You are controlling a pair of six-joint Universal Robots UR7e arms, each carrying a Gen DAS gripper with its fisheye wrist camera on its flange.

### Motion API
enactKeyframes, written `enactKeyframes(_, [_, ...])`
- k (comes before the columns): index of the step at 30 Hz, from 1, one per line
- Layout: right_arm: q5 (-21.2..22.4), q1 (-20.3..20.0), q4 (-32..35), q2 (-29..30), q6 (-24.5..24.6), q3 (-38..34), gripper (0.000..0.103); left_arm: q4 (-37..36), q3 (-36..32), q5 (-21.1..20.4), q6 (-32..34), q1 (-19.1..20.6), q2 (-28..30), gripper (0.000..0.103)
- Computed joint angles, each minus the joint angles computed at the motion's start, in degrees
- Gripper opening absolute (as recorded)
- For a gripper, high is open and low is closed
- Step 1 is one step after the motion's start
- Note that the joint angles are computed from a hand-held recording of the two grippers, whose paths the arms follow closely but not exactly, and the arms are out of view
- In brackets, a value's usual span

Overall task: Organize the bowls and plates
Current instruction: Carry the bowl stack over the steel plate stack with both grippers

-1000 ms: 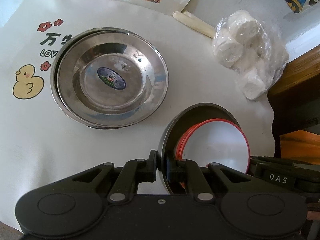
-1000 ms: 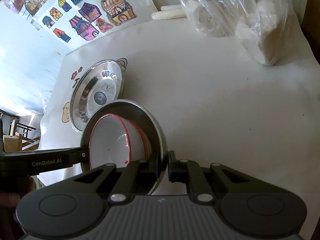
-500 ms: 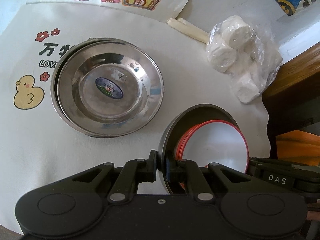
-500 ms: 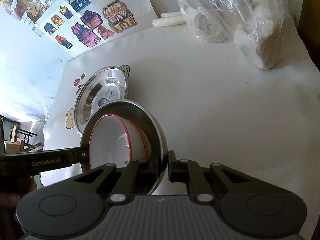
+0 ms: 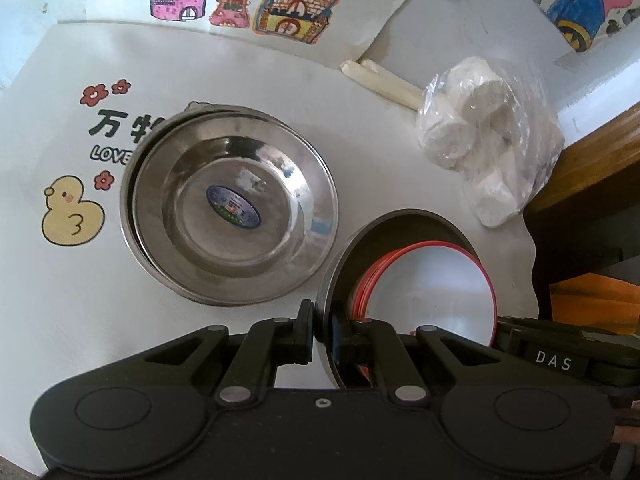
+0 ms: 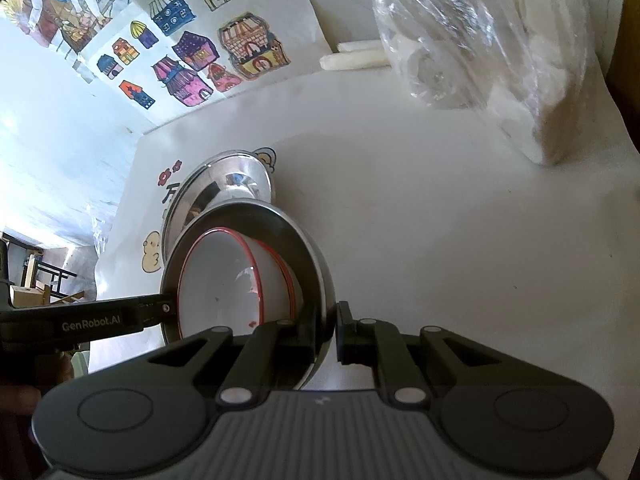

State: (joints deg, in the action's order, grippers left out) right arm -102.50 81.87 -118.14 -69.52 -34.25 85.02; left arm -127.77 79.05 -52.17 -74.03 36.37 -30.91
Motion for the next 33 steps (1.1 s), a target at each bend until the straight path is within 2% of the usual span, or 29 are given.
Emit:
enactKeyframes(15, [0.24, 1.88, -1.90, 2.28, 1.86, -0.51, 0.010, 0.24, 0.57, 0.70, 2.43, 1.54, -2.23, 0.007])
enactKeyframes(33, [-0.06, 4.59, -2.10, 6.02, 2.93, -1.80, 0.010, 1.08, 3.60, 1.97, 0.29, 2.98, -5.69, 0.007])
